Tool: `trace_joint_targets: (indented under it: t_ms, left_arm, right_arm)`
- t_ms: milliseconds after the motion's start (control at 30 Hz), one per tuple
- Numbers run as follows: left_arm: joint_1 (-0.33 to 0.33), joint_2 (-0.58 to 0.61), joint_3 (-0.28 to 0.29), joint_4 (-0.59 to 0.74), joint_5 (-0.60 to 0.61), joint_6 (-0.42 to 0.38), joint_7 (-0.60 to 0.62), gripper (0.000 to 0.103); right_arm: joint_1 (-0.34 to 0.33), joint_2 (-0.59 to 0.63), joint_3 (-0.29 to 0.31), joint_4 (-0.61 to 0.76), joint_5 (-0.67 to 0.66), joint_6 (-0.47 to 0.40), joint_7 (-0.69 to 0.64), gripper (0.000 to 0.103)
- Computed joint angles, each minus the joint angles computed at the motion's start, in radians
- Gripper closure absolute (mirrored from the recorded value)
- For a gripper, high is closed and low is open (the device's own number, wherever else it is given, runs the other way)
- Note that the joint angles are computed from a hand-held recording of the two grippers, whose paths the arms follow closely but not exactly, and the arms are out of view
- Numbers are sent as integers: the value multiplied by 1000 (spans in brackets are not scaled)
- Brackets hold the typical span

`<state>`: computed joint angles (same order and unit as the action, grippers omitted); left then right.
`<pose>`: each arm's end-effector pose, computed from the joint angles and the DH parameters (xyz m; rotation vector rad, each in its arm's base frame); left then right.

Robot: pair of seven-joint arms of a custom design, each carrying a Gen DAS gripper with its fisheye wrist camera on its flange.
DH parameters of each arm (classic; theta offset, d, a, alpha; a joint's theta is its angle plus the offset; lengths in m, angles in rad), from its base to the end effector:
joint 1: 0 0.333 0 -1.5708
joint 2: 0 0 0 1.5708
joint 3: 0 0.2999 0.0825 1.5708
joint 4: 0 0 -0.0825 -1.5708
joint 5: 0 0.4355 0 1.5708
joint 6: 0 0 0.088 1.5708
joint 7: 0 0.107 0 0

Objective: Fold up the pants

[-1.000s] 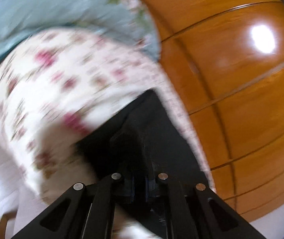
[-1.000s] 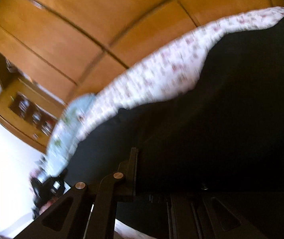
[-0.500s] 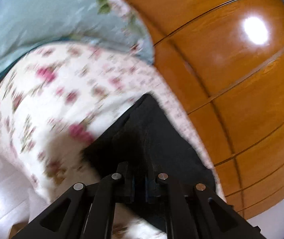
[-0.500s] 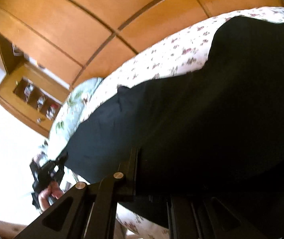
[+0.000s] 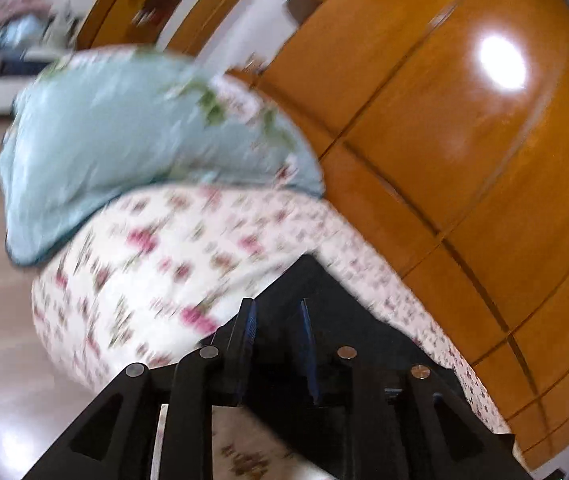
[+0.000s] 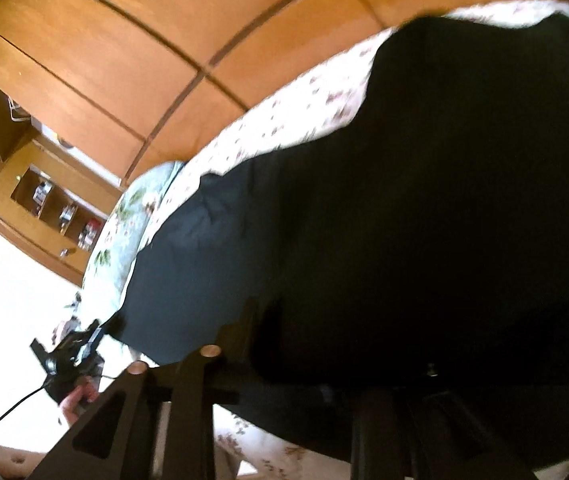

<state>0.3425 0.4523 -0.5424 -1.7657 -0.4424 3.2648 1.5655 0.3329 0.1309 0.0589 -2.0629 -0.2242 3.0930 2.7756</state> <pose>0.7301 -0.0496 0.4151 -2.0577 1.2760 -1.3886 0.6034 0.2680 0.4334 -1.0481 1.9834 -0.1110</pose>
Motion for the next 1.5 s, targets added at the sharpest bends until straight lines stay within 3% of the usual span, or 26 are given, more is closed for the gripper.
trace_joint_targets:
  t_ms: [33,133,200,267,367,467,567,667,800,933,1000,1100,1200,1333,1500]
  left_arm:
    - [-20,2,14,15,15,0,9,80]
    - [19,52,-72,77,66,-64,93,79]
    - [16,91,-106,128,76,-154,163,79]
    - [-19,122,-97,174,87,-229,206,79]
    - [-93,174,-61,252,110,-349,255,79]
    - [-159,210,-15,318,117,-468,272,79]
    - [-182,180,7,263,76,-422,295,75]
    - [-179,169,5,249,23,-429,351,74]
    - [-207,161,38,245,-20,-425,401,74]
    - [-256,146,90,231,-44,-392,442,74]
    - [-272,137,105,216,-65,-367,474,74]
    - [-286,133,118,212,-110,-355,517,74]
    - [-286,132,119,214,-161,-362,552,74]
    - [-298,128,131,212,-199,-358,585,74]
    - [-294,125,131,214,-240,-375,613,74]
  right_arm:
    - [25,-20,-40,-20,-59,-2,64,63]
    - [50,-91,-124,-86,-328,-25,354,63]
    - [19,-132,-134,-118,-503,-44,558,63]
    - [-31,-164,-125,-141,-669,-50,755,63]
    - [-95,-205,-98,-170,-755,-89,863,62]
    - [-154,-240,-68,-193,-792,-140,924,62]
    - [-214,-267,-40,-213,-818,-177,973,62]
    - [-265,-280,-19,-223,-833,-211,1015,62]
    - [-344,-292,-14,-247,-936,-183,1149,62]
    - [-369,-281,-32,-239,-916,-198,1145,63]
    - [-361,-254,-42,-213,-855,-223,1077,69]
    - [-348,-240,-59,-200,-762,-236,949,88]
    - [-357,-283,-40,-217,-810,-248,980,93]
    - [-374,-434,20,-301,-928,-316,1103,94]
    - [-359,-645,81,-434,-864,-436,1088,95]
